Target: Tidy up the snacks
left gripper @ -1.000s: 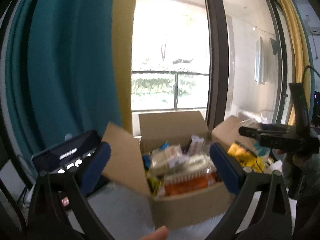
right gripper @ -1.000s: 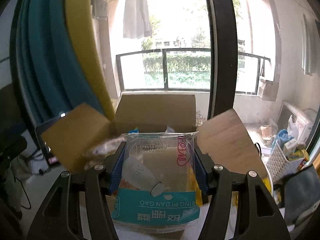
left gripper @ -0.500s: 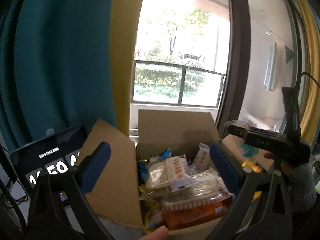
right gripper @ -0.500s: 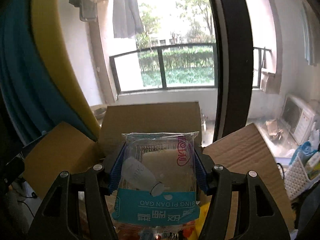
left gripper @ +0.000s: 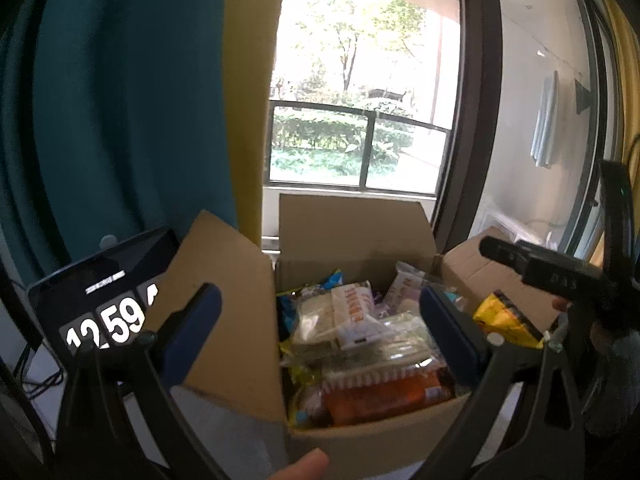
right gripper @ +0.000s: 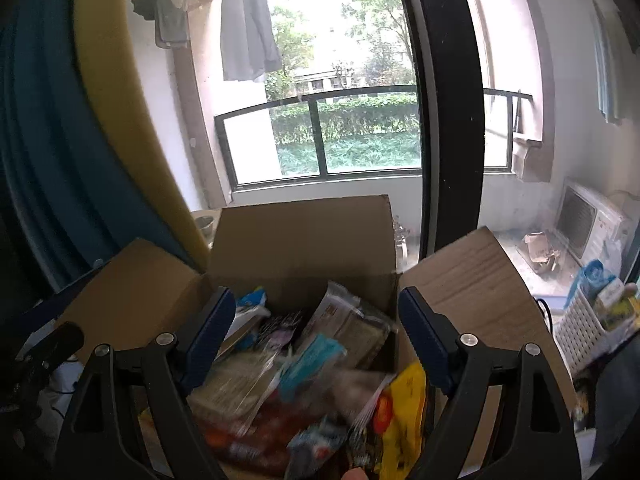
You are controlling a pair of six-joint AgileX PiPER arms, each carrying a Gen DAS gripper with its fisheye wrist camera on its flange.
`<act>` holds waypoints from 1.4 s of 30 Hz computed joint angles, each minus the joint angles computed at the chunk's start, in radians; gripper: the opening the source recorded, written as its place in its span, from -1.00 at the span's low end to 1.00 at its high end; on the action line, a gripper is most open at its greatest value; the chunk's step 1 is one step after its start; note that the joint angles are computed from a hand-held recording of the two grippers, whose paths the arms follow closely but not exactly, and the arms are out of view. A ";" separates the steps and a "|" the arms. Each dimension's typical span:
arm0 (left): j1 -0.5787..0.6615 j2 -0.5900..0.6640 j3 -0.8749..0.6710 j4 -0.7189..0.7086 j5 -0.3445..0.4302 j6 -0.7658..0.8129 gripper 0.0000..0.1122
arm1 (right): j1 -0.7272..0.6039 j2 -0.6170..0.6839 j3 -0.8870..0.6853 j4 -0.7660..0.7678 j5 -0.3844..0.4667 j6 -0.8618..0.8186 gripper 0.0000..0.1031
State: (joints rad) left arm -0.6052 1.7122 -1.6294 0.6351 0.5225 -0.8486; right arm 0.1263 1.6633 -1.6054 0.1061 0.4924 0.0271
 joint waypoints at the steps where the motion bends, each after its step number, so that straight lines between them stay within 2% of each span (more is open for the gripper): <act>1: -0.006 -0.024 0.023 0.006 0.007 -0.016 0.79 | 0.007 -0.016 0.016 -0.016 0.001 0.014 0.67; 7: -0.040 -0.121 0.125 0.045 0.033 -0.076 0.78 | 0.056 -0.153 0.167 -0.106 -0.014 0.117 0.67; 13: -0.064 -0.221 0.232 0.031 0.048 -0.107 0.78 | 0.144 -0.269 0.282 -0.282 0.005 0.282 0.67; 26: -0.200 -0.415 0.427 0.208 0.163 -0.302 0.79 | 0.338 -0.497 0.502 -0.573 0.076 0.612 0.67; 29: -0.245 -0.451 0.468 0.255 0.200 -0.356 0.79 | 0.399 -0.543 0.540 -0.650 0.117 0.701 0.67; 33: -0.369 -0.478 0.524 0.400 0.317 -0.494 0.79 | 0.500 -0.600 0.587 -0.768 0.191 0.821 0.67; 37: -0.453 -0.507 0.566 0.437 0.360 -0.530 0.79 | 0.611 -0.649 0.635 -0.877 0.266 0.936 0.67; 42: -0.596 -0.540 0.617 0.507 0.463 -0.611 0.78 | 0.834 -0.701 0.693 -1.055 0.453 1.142 0.67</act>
State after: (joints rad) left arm -1.2013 1.1723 -1.0125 1.1425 0.9852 -1.4598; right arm 0.9605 0.9627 -0.9125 -0.9491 0.9451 1.1692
